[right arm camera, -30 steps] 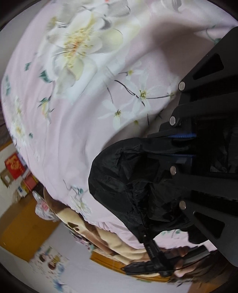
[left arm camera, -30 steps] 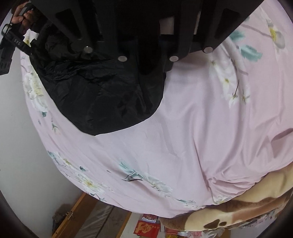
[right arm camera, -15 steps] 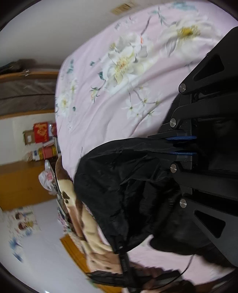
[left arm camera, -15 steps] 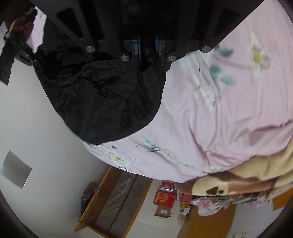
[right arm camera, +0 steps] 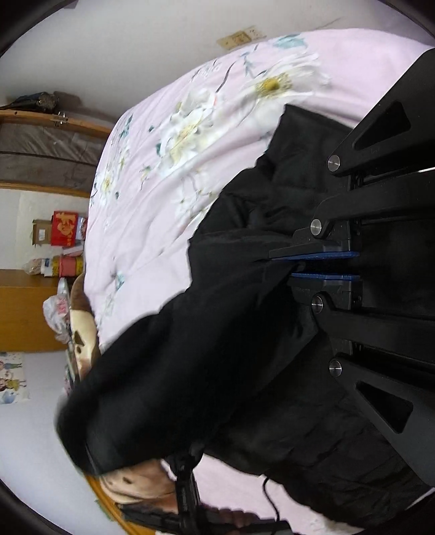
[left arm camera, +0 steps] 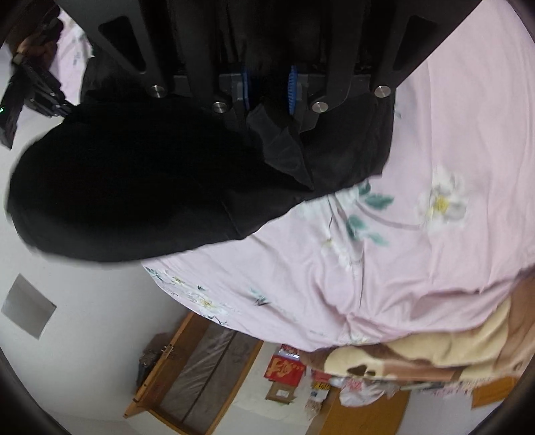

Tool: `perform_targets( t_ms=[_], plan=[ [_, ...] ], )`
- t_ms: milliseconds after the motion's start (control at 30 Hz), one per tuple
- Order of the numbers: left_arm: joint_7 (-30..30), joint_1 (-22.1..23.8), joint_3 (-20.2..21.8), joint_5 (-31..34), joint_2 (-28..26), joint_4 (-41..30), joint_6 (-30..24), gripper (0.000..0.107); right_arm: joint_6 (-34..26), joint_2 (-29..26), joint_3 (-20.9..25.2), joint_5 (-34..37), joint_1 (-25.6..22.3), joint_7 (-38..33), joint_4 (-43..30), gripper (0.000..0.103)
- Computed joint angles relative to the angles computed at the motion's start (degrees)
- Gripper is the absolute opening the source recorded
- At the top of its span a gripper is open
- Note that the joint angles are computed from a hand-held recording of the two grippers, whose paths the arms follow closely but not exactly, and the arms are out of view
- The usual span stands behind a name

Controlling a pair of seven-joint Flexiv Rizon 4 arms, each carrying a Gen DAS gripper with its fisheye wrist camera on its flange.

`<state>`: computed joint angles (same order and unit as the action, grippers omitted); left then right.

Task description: Fold large clothes

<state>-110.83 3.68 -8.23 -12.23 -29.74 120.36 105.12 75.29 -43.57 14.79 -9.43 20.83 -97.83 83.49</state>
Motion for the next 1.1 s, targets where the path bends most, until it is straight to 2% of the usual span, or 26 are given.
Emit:
perform_targets(
  t_ms=[33, 100, 133, 200, 267, 367, 433, 500, 567, 633, 700, 800, 867, 900, 933, 1000, 1067, 1100],
  plan=[
    [-0.5, 1.4, -1.5, 0.5, 0.2, 0.8, 0.8, 0.02, 0.8, 0.2, -1.1, -0.2, 0.6, 0.8, 0.5, 0.005],
    [-1.5, -0.6, 0.4, -0.1, 1.0, 2.2, 2.2, 0.021, 2.7, 0.5, -3.5, -0.5, 1.9, 3.8, 1.0, 0.005],
    [-0.1, -1.2, 0.6, -1.5, 1.3, 3.0, 2.6, 0.021, 3.7, 0.6, -4.5, -0.9, 2.4, 5.0, 1.6, 0.005],
    [-2.1, 0.3, -0.3, 1.0, 1.7, 3.8, 2.6, 0.021, 5.0, 0.4, -7.1, -2.2, 3.8, 8.2, 1.5, 0.005],
    [-3.6, 0.9, -0.9, 0.8, 2.2, 5.0, 2.7, 0.021, 4.8, 0.3, -6.9, -2.3, 3.5, 10.7, 1.3, 0.005],
    [-4.4, -1.1, 1.5, -0.2, 2.9, 6.4, 2.5, 0.021, 8.4, 1.7, -9.0, -4.4, 4.7, 13.6, 5.0, 0.005],
    [-5.5, 1.5, -0.5, 1.3, 3.6, 7.7, 2.5, 0.021, 7.5, 2.3, -6.8, -3.5, 2.9, 14.6, 6.1, 0.004],
    [-6.9, 3.0, -1.5, 2.0, 5.0, 9.4, 3.0, 0.021, 7.8, 3.1, -8.9, -3.9, 3.9, 17.5, 7.7, 0.003],
    [-8.2, 4.2, -2.2, 3.2, 6.3, 10.7, 4.0, 0.022, 7.2, 3.9, -8.4, -3.7, 3.1, 19.6, 8.7, 0.003],
    [-8.6, 0.9, 1.8, 3.3, 7.8, 10.6, 2.6, 0.026, 7.5, 4.8, -8.4, -3.3, 2.7, 22.0, 9.7, 0.003],
    [-5.6, -4.1, 6.0, -0.1, 8.7, 9.8, 0.9, 0.034, 8.9, 5.8, -8.8, -3.7, 2.8, 23.5, 11.0, 0.003],
    [-4.7, -3.6, 4.5, 0.5, 8.9, 8.0, 0.9, 0.039, 11.3, 6.5, -7.2, -3.8, 2.5, 24.7, 11.3, 0.004],
    [-3.6, -6.7, 6.5, -0.8, 8.2, 5.7, -0.4, 0.048, 12.1, 6.1, -5.2, -4.6, 2.3, 23.8, 10.5, 0.011],
    [-2.8, -9.8, 9.0, -1.8, 7.7, 4.0, -1.9, 0.052, 12.4, 6.0, -5.4, -5.1, 3.0, 23.9, 10.3, 0.018],
    [-1.9, -11.2, 9.8, -2.0, 7.0, 2.4, -2.8, 0.056, 12.5, 5.7, -4.9, -5.7, 3.3, 23.4, 9.9, 0.019],
    [0.1, -11.0, 8.0, -1.8, 5.6, -0.1, -3.7, 0.057, 11.9, 4.9, -2.6, -6.4, 3.1, 21.8, 8.6, 0.019],
    [1.2, -15.1, 11.5, -2.4, 4.1, -3.1, -6.6, 0.057, 11.9, 3.8, -2.4, -7.2, 4.2, 20.8, 7.4, 0.022],
    [1.0, -16.8, 12.9, -2.2, 2.8, -4.7, -7.5, 0.057, 12.1, 3.0, -1.4, -7.4, 4.2, 19.8, 6.7, 0.027]
  ],
)
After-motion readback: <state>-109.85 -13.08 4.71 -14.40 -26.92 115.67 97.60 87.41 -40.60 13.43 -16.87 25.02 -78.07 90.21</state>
